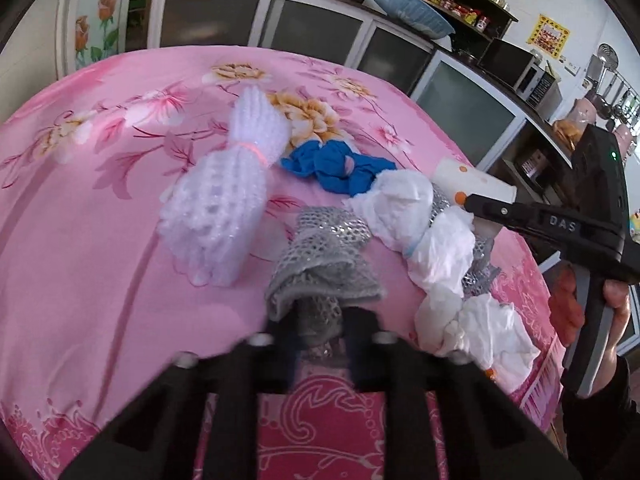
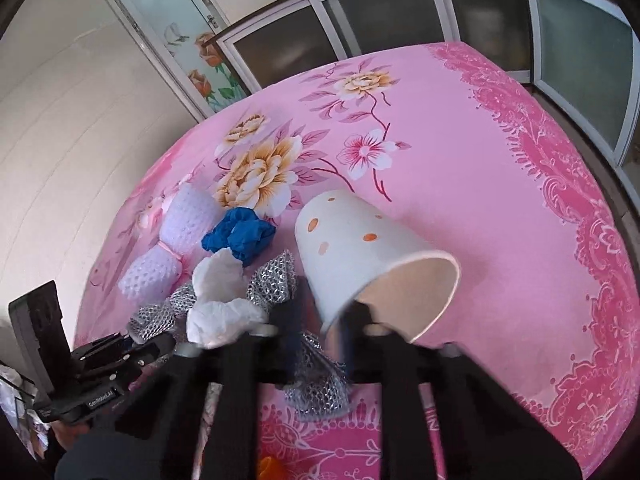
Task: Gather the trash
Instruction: 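Grasp the silver mesh with the left gripper while the right gripper grasps the white dotted cup, then carry the silver mesh and dotted cup over the yellow bin and open both grippers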
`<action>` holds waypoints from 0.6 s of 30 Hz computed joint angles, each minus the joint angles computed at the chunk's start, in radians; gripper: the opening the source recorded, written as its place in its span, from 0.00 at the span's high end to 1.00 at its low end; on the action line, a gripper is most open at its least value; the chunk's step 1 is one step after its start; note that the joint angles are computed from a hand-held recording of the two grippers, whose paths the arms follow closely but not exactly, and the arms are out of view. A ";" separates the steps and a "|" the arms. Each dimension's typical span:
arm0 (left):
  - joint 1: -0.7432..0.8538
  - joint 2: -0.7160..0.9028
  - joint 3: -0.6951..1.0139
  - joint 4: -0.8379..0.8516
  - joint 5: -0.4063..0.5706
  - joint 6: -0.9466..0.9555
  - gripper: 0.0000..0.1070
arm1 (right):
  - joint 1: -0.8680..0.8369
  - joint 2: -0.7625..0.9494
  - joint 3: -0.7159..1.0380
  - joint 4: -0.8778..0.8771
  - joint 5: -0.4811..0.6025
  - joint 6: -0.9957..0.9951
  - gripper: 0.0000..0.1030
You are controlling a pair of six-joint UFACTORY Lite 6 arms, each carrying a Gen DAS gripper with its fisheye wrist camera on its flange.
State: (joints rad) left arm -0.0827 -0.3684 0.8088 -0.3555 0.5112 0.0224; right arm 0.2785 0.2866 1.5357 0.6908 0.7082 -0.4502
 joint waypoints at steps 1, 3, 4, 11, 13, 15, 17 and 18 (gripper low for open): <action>-0.004 -0.002 -0.002 0.012 -0.006 -0.013 0.94 | 0.004 -0.009 -0.008 0.006 -0.004 -0.013 0.97; -0.002 -0.004 -0.003 0.008 -0.011 -0.007 0.95 | 0.013 -0.024 -0.020 0.002 -0.012 -0.017 0.97; 0.010 -0.007 -0.005 -0.023 -0.007 0.016 0.95 | 0.015 -0.034 -0.029 0.002 -0.016 -0.017 0.97; 0.052 -0.154 -0.039 -0.084 0.045 0.069 0.95 | -0.026 -0.166 -0.113 0.040 0.007 -0.059 0.97; 0.067 -0.217 -0.043 -0.100 0.084 0.072 0.95 | -0.053 -0.224 -0.147 0.054 0.026 -0.075 0.97; 0.065 -0.282 -0.047 -0.086 0.121 0.058 0.95 | -0.071 -0.273 -0.179 0.056 0.038 -0.081 0.97; 0.022 -0.358 -0.045 -0.005 0.153 -0.033 0.95 | -0.096 -0.344 -0.226 0.054 0.056 -0.093 0.97; 0.013 -0.386 -0.043 0.011 0.173 -0.051 0.95 | -0.108 -0.377 -0.248 0.057 0.067 -0.098 0.97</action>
